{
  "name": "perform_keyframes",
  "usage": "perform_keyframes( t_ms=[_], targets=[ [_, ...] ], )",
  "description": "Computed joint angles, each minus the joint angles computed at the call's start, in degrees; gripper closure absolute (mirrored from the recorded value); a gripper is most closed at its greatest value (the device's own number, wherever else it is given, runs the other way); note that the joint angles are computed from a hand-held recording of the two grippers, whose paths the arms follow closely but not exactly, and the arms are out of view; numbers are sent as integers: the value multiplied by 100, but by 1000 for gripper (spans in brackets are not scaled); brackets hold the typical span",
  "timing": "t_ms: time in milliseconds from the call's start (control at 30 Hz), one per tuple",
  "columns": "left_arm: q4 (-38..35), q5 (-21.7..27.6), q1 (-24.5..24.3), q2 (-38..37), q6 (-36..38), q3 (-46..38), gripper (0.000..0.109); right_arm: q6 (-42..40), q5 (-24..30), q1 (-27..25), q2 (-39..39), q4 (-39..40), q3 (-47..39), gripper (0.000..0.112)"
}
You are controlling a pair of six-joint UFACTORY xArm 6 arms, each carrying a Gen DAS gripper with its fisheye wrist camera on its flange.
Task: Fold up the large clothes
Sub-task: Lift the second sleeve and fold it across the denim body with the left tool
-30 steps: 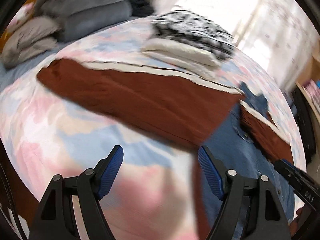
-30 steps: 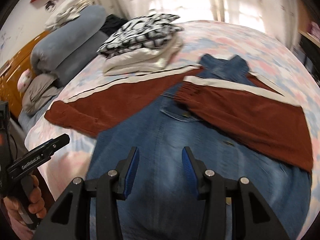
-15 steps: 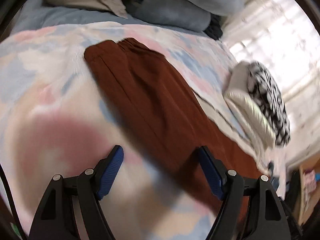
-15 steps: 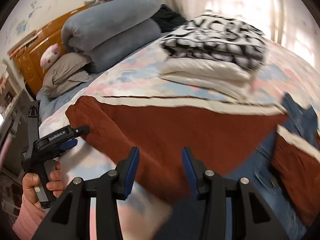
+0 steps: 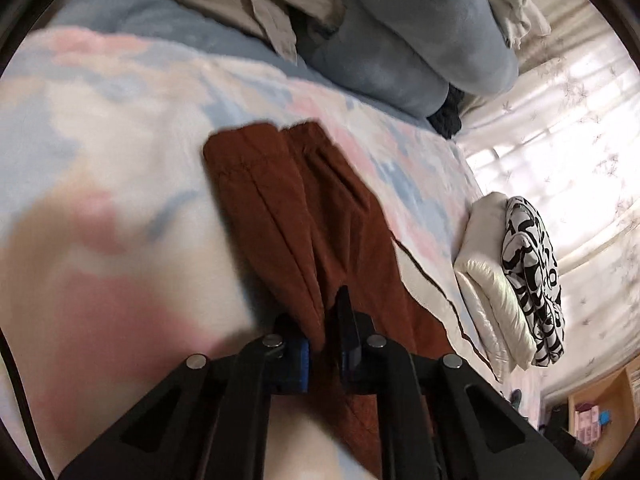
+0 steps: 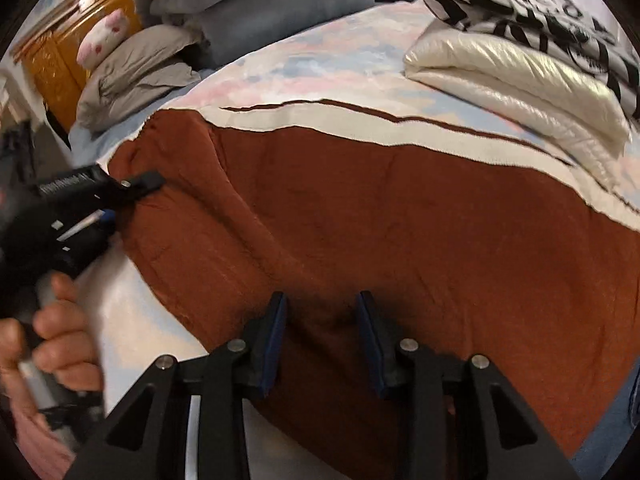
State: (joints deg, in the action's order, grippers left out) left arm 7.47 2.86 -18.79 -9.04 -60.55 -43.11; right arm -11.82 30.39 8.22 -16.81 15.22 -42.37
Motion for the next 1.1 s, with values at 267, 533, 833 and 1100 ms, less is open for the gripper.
perform_keyframes(
  t_ms=[267, 533, 833, 1100],
  targets=[
    [3477, 1592, -273, -807, -2137, -537, 103, -522, 691, -277, -95, 912, -220, 75],
    [3619, 2676, -1339, -765, -1444, -1707, 103, -1084, 1669, -1502, -1657, 1867, 299, 75],
    [3035, 3043, -3361, 1234, -284, -4398, 103, -2025, 3087, -4987, -2755, 2425, 499, 75],
    [1222, 4208, -4794, 3860, 2111, -6976, 71, -2908, 3384, -7536, -2089, 2694, 80, 75]
  ],
)
